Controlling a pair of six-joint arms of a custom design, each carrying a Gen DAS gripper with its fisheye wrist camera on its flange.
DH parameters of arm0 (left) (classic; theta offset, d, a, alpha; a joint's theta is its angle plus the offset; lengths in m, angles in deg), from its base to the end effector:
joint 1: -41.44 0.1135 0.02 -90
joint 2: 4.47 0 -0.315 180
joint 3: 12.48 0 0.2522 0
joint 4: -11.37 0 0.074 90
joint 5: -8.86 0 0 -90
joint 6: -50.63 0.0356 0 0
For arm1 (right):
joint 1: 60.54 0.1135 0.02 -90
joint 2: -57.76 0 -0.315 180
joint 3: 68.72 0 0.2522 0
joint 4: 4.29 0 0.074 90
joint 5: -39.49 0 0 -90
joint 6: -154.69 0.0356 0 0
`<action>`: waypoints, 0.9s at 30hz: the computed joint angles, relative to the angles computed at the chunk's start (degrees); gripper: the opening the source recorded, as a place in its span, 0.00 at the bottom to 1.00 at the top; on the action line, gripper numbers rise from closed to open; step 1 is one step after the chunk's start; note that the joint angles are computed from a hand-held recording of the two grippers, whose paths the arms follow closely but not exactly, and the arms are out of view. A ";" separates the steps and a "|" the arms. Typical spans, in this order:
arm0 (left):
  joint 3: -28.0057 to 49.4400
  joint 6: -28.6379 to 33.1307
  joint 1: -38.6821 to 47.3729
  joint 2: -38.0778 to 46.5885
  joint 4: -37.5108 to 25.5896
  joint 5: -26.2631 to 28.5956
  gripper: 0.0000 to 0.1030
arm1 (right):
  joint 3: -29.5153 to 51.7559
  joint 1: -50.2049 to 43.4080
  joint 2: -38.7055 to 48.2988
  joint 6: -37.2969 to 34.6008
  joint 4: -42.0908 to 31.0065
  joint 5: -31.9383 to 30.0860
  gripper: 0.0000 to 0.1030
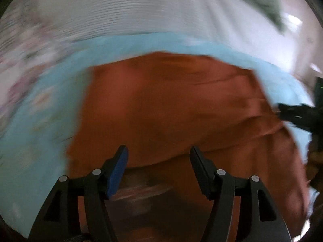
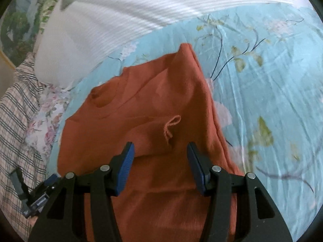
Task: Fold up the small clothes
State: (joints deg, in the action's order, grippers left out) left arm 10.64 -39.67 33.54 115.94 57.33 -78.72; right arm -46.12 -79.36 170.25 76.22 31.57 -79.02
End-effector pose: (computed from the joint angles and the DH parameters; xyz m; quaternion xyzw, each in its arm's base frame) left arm 0.2137 -0.0312 0.0495 0.0695 0.9409 -0.0435 0.3287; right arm 0.1975 -0.0493 0.0671 0.1679 0.9096 0.2147 0.3135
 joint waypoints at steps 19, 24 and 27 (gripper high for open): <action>9.94 3.08 15.95 11.12 -1.28 -1.66 0.58 | 5.60 -4.99 -22.72 -3.58 -26.24 1.02 0.04; 9.77 1.02 18.04 12.52 0.82 -0.94 0.58 | 4.49 -1.07 -13.09 -0.97 -17.96 10.81 0.07; 10.80 -0.36 21.63 11.57 -1.89 3.09 0.58 | 0.32 -3.21 -14.28 0.37 -12.21 8.25 0.07</action>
State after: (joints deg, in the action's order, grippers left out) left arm 21.44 -40.03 55.17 127.51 55.45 -75.64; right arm -45.79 -82.57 155.97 76.60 19.36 -70.77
